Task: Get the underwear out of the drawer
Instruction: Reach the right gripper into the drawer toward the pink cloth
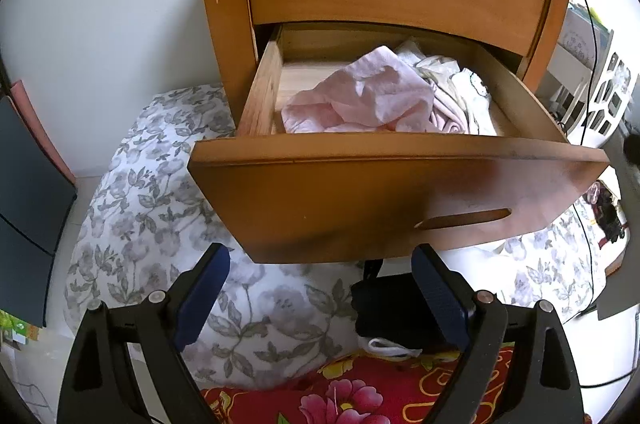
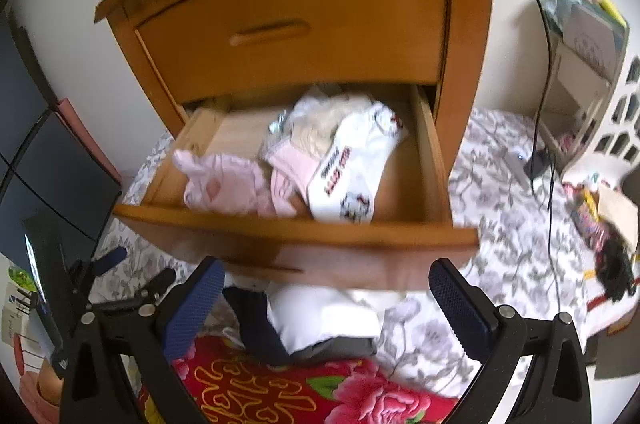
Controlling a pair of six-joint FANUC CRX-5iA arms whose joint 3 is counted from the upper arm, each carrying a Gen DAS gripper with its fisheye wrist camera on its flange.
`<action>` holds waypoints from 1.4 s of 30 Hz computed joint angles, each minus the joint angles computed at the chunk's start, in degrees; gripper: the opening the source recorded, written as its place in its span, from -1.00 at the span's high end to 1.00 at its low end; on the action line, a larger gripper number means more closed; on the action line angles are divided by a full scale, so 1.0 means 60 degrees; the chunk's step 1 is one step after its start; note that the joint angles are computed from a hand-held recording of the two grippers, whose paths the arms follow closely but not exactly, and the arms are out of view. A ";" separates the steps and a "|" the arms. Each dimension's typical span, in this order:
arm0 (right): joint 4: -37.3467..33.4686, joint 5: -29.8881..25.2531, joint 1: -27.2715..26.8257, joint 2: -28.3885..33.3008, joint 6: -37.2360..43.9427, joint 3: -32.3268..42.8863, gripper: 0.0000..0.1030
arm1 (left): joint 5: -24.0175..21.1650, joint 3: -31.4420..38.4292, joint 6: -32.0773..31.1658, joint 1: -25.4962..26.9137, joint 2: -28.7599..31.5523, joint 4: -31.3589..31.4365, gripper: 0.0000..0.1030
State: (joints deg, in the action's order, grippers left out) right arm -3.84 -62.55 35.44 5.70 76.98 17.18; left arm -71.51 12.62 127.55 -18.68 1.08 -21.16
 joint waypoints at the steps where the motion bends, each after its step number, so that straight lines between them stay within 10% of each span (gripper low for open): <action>1: 0.0027 -0.0033 -0.0003 0.0076 0.0085 0.0148 -1.00 | 0.0066 -0.0042 -0.0017 0.0044 -0.0025 0.0068 -0.80; 25: -0.0850 -0.0632 -0.0158 0.2138 0.2511 0.4118 -1.00 | 0.1658 -0.1125 -0.0145 0.0802 -0.0594 0.1093 -0.80; 42: -0.0680 -0.4033 -0.0234 0.5068 0.2099 0.7608 -0.94 | 0.1858 -0.1338 -0.0280 0.0943 -0.0555 0.1380 -0.80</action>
State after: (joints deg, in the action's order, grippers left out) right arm -7.92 -86.75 34.04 36.11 89.58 62.83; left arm -60.36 4.59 125.87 -13.02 -2.25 -12.88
